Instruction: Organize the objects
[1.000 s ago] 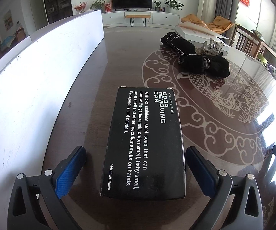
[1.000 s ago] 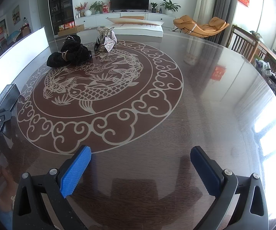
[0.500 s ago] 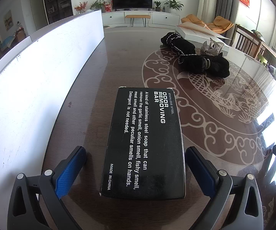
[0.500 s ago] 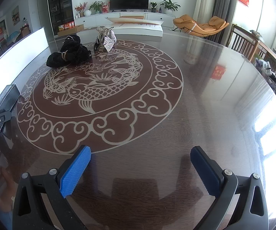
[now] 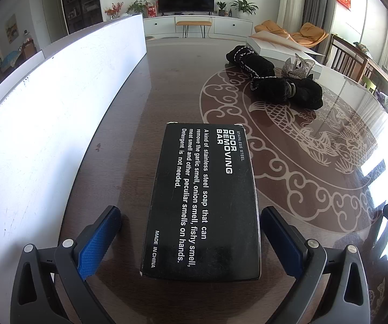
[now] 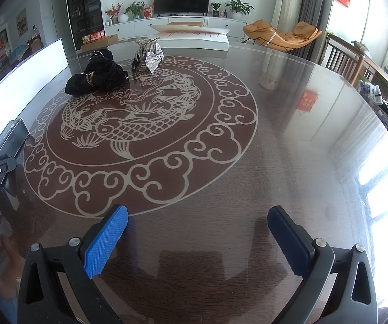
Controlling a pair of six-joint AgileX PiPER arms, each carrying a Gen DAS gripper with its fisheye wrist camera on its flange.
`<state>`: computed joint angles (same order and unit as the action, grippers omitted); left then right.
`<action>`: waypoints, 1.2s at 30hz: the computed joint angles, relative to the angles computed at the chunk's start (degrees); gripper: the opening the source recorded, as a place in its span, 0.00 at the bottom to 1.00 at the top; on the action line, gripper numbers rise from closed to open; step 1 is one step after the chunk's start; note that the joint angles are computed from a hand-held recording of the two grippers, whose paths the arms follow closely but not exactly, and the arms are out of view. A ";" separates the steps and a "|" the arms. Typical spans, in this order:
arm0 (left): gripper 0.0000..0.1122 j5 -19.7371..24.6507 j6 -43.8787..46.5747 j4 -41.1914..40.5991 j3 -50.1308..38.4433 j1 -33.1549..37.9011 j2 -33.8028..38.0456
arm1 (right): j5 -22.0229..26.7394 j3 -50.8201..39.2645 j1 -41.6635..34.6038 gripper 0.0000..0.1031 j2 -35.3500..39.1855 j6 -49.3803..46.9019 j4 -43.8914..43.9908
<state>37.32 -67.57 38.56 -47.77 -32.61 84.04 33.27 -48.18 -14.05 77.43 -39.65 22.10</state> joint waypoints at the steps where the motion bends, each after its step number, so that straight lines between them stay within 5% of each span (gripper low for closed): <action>1: 0.92 0.00 0.00 0.00 0.00 0.00 0.00 | 0.05 0.03 -0.04 1.00 -0.02 -0.05 0.07; 12: 0.92 0.07 -0.26 0.21 -0.56 -0.01 0.70 | 3.55 -2.76 -0.17 1.00 2.37 -2.33 1.61; 19: 0.92 0.15 -0.23 0.14 -0.54 0.01 0.57 | 10.35 -23.96 12.12 0.99 14.62 -7.29 -0.53; 26: 0.92 0.15 -0.18 0.12 -0.53 0.01 0.55 | 17.53 -51.34 29.04 0.97 34.41 4.07 -19.68; 28: 0.92 0.15 -0.18 0.12 -0.53 0.01 0.55 | 22.42 -59.02 29.81 0.87 39.84 7.60 -21.16; 30: 0.92 0.15 -0.18 0.12 -0.53 0.01 0.55 | 27.84 -64.25 27.85 0.36 43.28 9.78 -15.75; 36: 0.92 0.13 -0.22 0.14 -0.53 0.01 0.57 | 18.91 -44.11 23.45 0.33 31.13 17.55 -14.86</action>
